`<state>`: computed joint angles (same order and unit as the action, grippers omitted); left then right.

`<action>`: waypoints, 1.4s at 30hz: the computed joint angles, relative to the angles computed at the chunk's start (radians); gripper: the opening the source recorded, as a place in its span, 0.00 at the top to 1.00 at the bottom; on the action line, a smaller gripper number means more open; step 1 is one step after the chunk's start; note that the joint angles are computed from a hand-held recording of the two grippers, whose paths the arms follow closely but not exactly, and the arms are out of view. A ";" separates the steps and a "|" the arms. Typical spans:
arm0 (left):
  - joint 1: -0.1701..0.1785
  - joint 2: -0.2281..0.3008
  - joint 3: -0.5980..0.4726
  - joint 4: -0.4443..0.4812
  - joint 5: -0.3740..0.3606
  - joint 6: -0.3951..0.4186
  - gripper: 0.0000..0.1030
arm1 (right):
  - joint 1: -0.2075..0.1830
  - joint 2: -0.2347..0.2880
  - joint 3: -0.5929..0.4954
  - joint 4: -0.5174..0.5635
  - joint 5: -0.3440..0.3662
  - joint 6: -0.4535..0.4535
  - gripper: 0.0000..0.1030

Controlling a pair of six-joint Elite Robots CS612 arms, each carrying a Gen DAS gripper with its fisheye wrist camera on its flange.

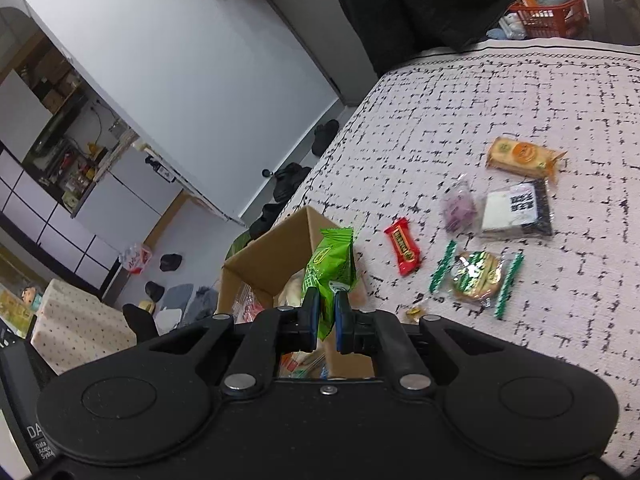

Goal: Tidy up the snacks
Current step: 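Carry both held packets over the cardboard box, then open both grippers to drop the packets into the box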

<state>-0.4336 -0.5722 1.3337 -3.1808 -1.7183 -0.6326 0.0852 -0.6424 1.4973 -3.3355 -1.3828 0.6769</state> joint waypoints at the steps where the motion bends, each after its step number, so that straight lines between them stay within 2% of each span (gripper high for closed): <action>1: 0.003 0.001 -0.002 0.001 0.001 -0.002 0.83 | 0.003 0.002 -0.006 0.007 0.000 -0.002 0.92; 9: 0.020 0.009 -0.012 0.021 0.026 -0.033 0.83 | 0.021 0.023 -0.052 0.056 0.002 -0.031 0.92; 12: 0.020 0.006 -0.010 0.027 0.060 -0.029 0.79 | 0.025 0.028 -0.063 0.068 -0.003 -0.038 0.92; 15: 0.022 0.007 -0.016 0.033 0.037 -0.026 0.78 | 0.024 0.027 -0.063 0.077 -0.001 -0.035 0.92; 23: 0.017 -0.003 -0.003 0.026 0.051 -0.007 0.55 | 0.023 0.020 -0.057 0.070 0.016 -0.025 0.92; 26: 0.019 -0.013 0.008 0.016 0.078 -0.015 0.46 | 0.024 0.019 -0.061 0.080 0.035 -0.011 0.92; 30: 0.025 -0.020 0.015 0.012 0.102 -0.020 0.36 | 0.019 0.015 -0.058 0.099 0.071 0.032 0.87; 33: 0.028 -0.023 0.016 0.015 0.118 -0.028 0.33 | 0.018 0.004 -0.037 0.084 0.066 0.029 0.81; 39: 0.024 -0.027 0.018 0.033 0.129 -0.027 0.23 | 0.000 -0.018 0.006 0.042 0.058 0.043 0.79; 42: 0.018 -0.030 0.022 0.035 0.133 -0.012 0.22 | -0.007 -0.029 0.024 0.020 0.049 0.042 0.79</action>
<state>-0.4160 -0.6027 1.3558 -3.1457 -1.5857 -0.6446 0.0781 -0.6712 1.5215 -3.3151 -1.3338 0.7187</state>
